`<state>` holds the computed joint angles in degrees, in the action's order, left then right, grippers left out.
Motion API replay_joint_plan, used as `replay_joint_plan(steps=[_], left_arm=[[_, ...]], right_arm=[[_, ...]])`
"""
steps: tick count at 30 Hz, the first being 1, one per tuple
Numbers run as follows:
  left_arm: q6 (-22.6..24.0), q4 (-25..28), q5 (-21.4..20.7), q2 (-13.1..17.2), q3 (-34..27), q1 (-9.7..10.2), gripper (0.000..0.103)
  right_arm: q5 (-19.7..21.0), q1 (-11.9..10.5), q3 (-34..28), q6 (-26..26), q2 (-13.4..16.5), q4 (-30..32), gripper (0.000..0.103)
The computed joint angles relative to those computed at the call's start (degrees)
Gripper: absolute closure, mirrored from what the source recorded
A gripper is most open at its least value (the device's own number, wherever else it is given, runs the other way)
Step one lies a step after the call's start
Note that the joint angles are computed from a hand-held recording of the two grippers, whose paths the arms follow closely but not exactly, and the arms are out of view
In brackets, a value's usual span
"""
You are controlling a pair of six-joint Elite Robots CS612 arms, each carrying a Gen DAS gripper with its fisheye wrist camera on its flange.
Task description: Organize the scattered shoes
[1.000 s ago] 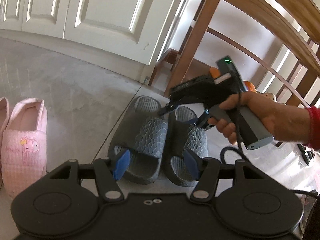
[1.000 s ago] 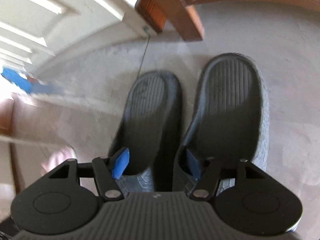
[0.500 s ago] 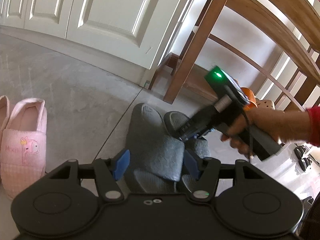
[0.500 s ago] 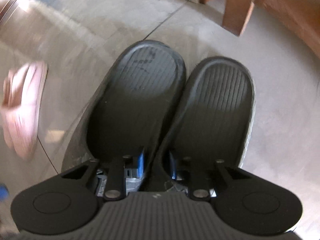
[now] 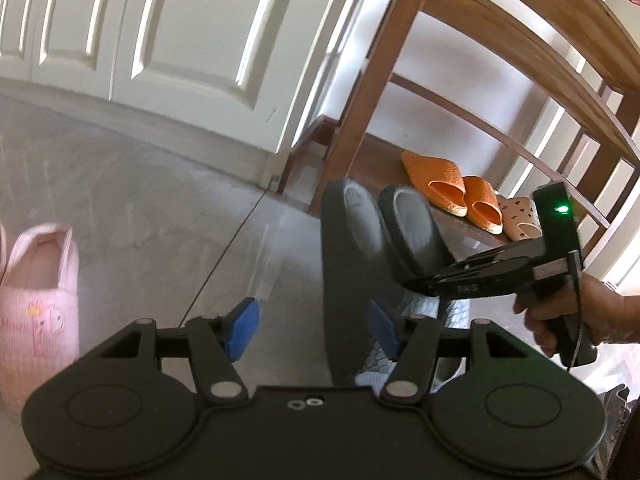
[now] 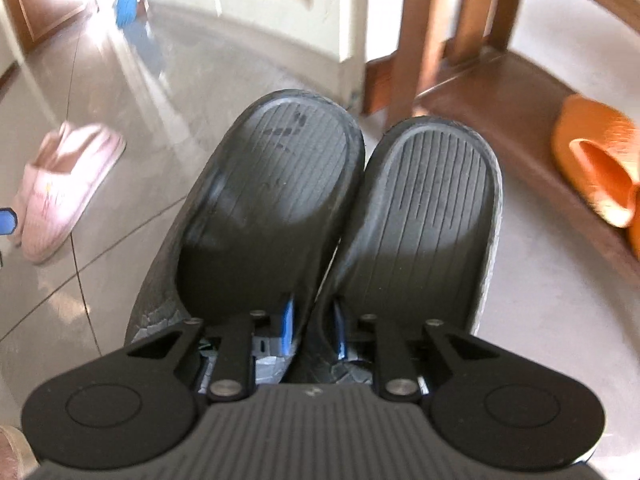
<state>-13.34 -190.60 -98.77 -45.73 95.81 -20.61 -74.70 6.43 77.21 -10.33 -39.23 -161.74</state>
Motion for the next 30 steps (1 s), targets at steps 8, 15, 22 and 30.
replay_joint_plan(steps=[8, 15, 22, 30], left_arm=[[6.67, -5.05, -0.61, 1.61, -4.23, -1.73, 0.043], [3.42, -9.15, -2.01, 4.18, -9.06, -3.23, 0.043], [5.06, -7.06, -0.68, 3.64, -7.81, -3.59, 0.043], [3.98, -4.91, -2.39, 4.06, -8.25, -2.71, 0.043]], right_arm=[[1.56, -3.12, 5.56, 4.73, -2.81, -16.9, 0.095], [-0.88, -4.81, 4.0, 1.12, -1.79, -5.69, 0.094], [-2.76, -3.82, -1.25, -3.67, 2.3, -1.45, 0.103], [-2.01, -4.17, -4.74, -5.24, 2.74, 11.63, 0.097]])
